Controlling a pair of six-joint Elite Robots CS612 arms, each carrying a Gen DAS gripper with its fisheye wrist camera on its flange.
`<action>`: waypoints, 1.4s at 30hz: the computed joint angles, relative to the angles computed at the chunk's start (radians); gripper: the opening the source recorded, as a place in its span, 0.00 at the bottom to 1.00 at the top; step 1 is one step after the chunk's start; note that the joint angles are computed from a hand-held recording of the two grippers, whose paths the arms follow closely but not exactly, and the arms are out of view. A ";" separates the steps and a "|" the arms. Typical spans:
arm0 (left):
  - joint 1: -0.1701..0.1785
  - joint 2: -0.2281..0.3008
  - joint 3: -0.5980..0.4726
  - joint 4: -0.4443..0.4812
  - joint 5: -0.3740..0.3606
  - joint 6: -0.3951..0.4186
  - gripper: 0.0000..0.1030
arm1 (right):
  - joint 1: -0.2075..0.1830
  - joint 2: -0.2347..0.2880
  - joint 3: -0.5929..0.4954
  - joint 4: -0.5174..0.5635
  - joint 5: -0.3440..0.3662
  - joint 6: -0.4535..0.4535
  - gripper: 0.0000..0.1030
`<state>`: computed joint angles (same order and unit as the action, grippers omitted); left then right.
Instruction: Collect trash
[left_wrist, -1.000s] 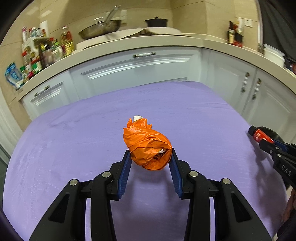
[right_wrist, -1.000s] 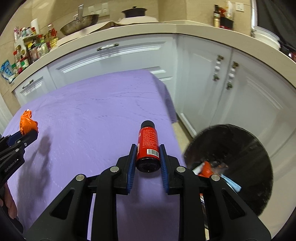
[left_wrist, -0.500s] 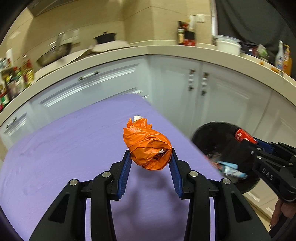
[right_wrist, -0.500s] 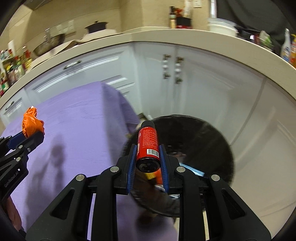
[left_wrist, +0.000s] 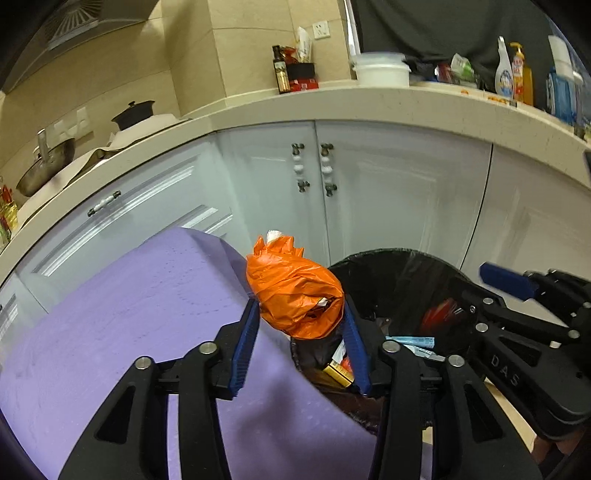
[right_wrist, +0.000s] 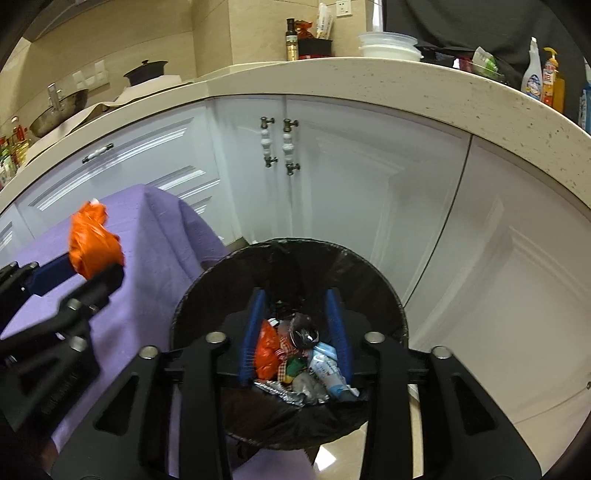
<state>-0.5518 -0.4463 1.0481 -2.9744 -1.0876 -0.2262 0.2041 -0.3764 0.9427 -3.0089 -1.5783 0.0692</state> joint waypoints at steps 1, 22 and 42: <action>0.000 0.001 0.000 0.001 0.001 -0.005 0.52 | -0.001 0.000 0.001 -0.001 -0.002 0.002 0.35; -0.010 -0.074 0.147 -0.129 0.038 -0.065 0.60 | 0.006 -0.077 0.151 -0.129 -0.040 0.014 0.36; -0.036 -0.157 0.356 -0.342 0.081 -0.076 0.69 | 0.032 -0.172 0.355 -0.291 -0.067 -0.003 0.45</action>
<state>-0.5873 -0.6034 1.4042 -3.3160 -1.0071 -0.3025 0.2363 -0.5487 1.2982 -3.3004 -1.6451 0.0658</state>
